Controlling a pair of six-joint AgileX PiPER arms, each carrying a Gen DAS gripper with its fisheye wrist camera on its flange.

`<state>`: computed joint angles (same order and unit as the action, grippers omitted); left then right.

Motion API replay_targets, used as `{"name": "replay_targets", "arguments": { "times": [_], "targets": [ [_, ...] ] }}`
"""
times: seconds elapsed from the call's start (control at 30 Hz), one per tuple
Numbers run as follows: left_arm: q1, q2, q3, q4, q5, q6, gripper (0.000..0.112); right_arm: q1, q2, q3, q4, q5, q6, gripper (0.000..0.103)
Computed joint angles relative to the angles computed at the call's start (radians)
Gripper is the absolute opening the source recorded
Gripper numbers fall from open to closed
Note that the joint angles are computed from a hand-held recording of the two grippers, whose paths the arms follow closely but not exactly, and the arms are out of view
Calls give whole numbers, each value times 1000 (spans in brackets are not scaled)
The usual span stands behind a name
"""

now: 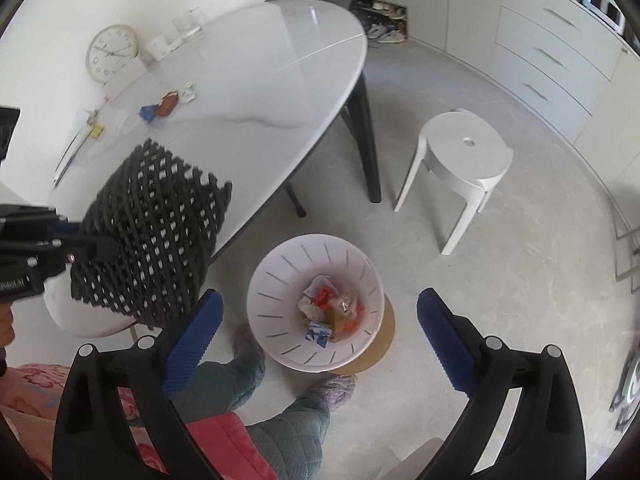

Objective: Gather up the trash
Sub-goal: 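Carry the mesh net and snack bag over the bin and release both, then move both grippers back over the table toward the plastic bottle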

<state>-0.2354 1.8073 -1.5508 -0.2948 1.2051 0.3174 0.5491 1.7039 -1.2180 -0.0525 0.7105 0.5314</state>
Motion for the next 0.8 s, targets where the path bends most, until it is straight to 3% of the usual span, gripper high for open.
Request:
{"name": "replay_targets", "arguments": {
  "times": [0.3,0.57,0.63,0.8],
  "targets": [
    [-88,32,24,18,-22,27,19,-7,-100,54,-135,63,133,97],
    [-151,91,39,49,-58,5,49,-29,-162,97,-204,84,247,97],
    [-168,108,43,71,-77,-11,62,-34,-174,106,-211,83,261,97],
    [-188,130,42,104,-111,-53,72,-32,-186,115,-214,83,268,97]
  ]
}}
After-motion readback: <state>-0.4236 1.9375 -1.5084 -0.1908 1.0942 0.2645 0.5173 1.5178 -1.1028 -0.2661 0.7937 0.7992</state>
